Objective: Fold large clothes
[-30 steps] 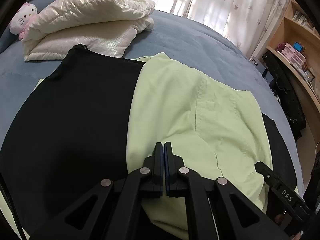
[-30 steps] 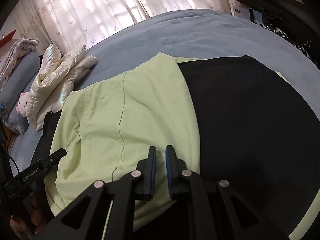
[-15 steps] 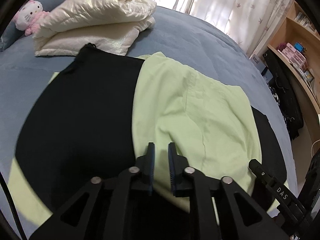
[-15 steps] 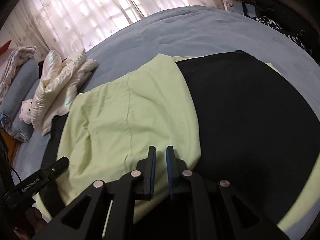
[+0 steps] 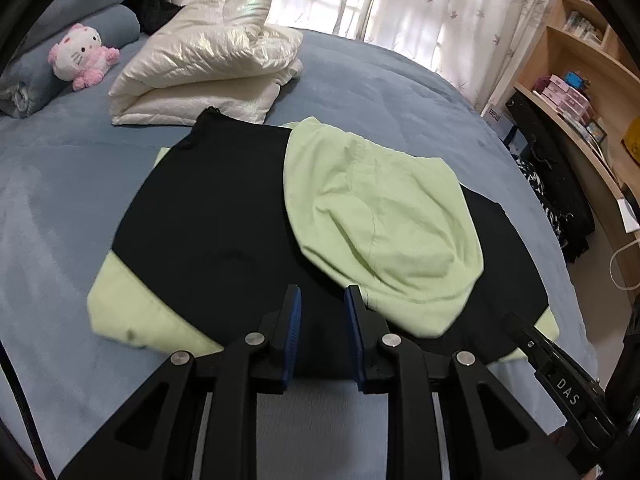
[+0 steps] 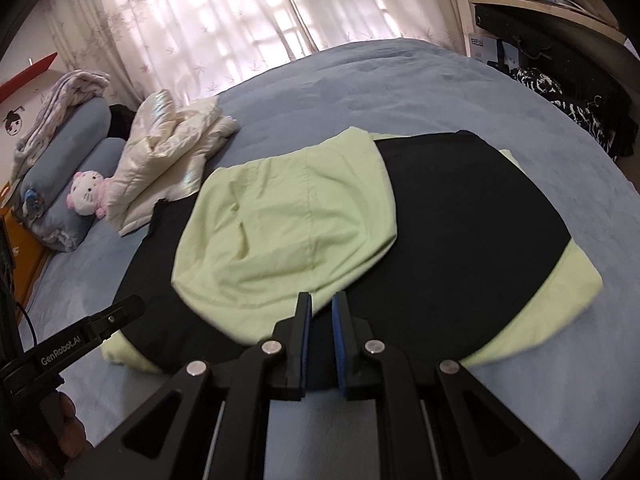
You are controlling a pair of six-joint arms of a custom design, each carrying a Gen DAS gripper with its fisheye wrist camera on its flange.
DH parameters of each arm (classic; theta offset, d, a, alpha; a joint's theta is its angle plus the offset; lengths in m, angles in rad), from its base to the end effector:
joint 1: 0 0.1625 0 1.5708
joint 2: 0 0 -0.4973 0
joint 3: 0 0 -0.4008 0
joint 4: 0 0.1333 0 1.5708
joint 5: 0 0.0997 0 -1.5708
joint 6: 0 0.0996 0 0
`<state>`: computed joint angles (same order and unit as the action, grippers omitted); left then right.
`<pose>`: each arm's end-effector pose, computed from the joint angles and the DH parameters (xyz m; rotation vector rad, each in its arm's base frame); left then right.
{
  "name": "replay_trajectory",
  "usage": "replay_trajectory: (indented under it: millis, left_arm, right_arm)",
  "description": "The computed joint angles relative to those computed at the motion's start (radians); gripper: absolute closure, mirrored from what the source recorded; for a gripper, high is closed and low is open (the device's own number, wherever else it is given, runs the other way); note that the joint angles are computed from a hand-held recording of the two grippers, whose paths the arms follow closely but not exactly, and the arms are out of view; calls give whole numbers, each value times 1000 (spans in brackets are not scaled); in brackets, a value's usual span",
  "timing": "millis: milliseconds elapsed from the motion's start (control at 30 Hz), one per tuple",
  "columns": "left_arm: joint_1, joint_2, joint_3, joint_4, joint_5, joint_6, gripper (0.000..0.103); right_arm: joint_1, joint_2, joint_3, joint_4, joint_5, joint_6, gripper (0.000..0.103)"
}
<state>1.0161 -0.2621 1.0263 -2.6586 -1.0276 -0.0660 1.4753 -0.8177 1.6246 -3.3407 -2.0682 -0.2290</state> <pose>-0.3124 -0.8550 -0.0351 0.5244 2.6014 -0.6375 0.0142 -0.7509 0.2677 -0.1507 -2.3094 1.0889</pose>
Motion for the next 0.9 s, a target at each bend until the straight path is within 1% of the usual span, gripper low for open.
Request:
replay_trajectory:
  millis: [67, 167, 333, 400, 433, 467, 500, 533, 567, 667, 900]
  left_arm:
    - [-5, -26, 51, -25, 3, 3, 82]
    - [-8, -50, 96, -36, -2, 5, 80]
    - [-5, -74, 146, -36, -7, -2, 80]
    - [-1, -78, 154, -21, -16, -8, 76]
    - [4, -82, 159, -8, -29, -16, 74]
    - [10, -87, 164, 0, -46, -25, 64]
    - [20, -94, 174, 1, -83, -40, 52]
    - [27, -99, 184, -10, -114, -53, 47]
    - [36, -104, 194, -22, -139, -66, 45]
    - [60, -110, 213, -51, -195, -89, 45]
    - [113, -94, 207, -90, -285, -169, 45]
  right_arm:
    - [7, -6, 22, -12, -3, -5, 93]
    - [17, -10, 48, -38, -6, -22, 93]
    - [29, -3, 59, -50, -4, -40, 93]
    - [33, 2, 58, -53, -6, -48, 93]
    - [35, 5, 59, -59, -6, -55, 93]
    - [36, 7, 58, -62, -8, -59, 93]
    - [37, 9, 60, -65, -8, -62, 93]
    - [37, 11, 61, -67, -6, -65, 93]
    - [36, 12, 62, -65, -5, -67, 93]
    - [35, 18, 66, -66, -7, -76, 93]
    - [27, 35, 60, -44, 10, -89, 93]
